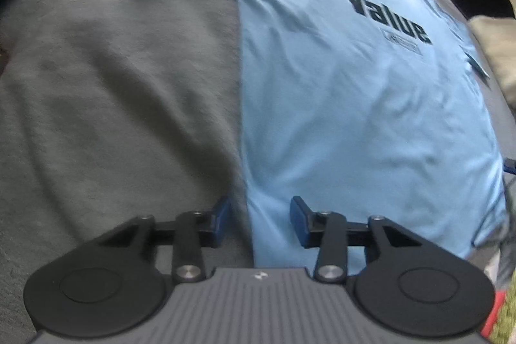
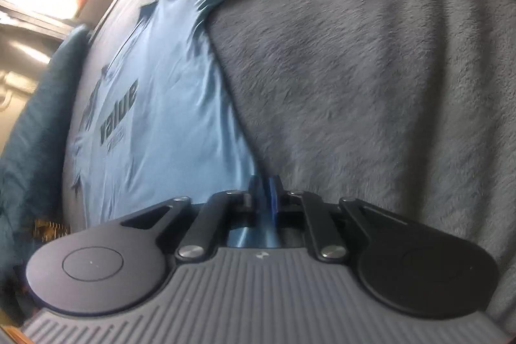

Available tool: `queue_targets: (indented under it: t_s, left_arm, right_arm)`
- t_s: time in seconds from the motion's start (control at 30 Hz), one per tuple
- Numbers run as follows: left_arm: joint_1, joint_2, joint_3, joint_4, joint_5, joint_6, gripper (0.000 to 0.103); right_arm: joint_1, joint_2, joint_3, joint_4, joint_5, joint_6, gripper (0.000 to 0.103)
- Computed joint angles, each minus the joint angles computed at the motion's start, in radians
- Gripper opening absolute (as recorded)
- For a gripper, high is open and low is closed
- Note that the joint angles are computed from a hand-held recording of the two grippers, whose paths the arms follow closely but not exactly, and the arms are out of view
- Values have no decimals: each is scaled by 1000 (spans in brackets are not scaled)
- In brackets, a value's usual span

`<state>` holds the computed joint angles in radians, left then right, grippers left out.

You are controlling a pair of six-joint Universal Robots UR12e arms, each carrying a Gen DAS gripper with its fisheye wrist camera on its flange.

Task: Fold clothes

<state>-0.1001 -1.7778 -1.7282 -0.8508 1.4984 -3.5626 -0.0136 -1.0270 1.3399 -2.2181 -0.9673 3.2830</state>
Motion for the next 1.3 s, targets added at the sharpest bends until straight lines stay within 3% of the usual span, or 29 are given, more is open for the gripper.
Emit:
queue_targets:
  t_s: [0.1,0.23,0.33,0.4,0.47,0.53,0.57,0.63,0.7,0.77,0.83,0.9,1.03,1.1,1.17,1.23,1.3]
  left_arm:
    - [-17,0,1,-39,20,66,35]
    - [-37,7,-7,-44,65,146,34]
    - [-34,21,-9,-51,61,148,35]
    - [-42,31,-16,-14,92,184,34]
    - [-47,34,-18,8,96,223,35]
    - [-49,31,-16,10,79,264,35]
    - [-56,22,-2,-34,77,290,35]
    - [-69,3,27,-119,76,341,37]
    - [-79,8,26,-132,83,375,37]
    - [-69,20,33,-158,70,393,38]
    - [-54,35,36,-149,87,379,42]
    - [-38,41,45,-128,114,355,47]
    - [-6,18,74,-28,215,246,69]
    - [14,-5,82,58,258,158,75]
    - [41,-30,88,122,254,34,77]
    - [68,-56,93,173,244,-87,77]
    - [87,-81,96,203,251,-177,76]
  right_arm:
    - [7,-9,0,73,-28,-109,15]
    - [27,-26,-2,172,-131,-334,9]
    - [33,-31,-27,239,-188,-390,10]
    - [38,-42,-23,223,-216,-423,12]
    - [35,-62,3,155,-156,-491,15]
    - [32,-67,10,154,-52,-583,14]
    - [39,-65,5,180,-45,-635,14]
    - [64,-53,-24,284,-117,-752,14]
    - [88,-25,-75,474,-239,-866,14]
    - [89,-11,-116,596,-264,-926,14]
    - [98,8,-179,678,-303,-982,14]
    - [99,29,-243,694,-270,-1014,15]
    - [109,99,-403,678,-150,-1017,16]
    - [123,147,-479,627,-64,-924,22]
    - [149,220,-589,610,14,-796,29]
    - [184,293,-712,626,42,-720,29]
    - [223,374,-860,680,44,-703,29]
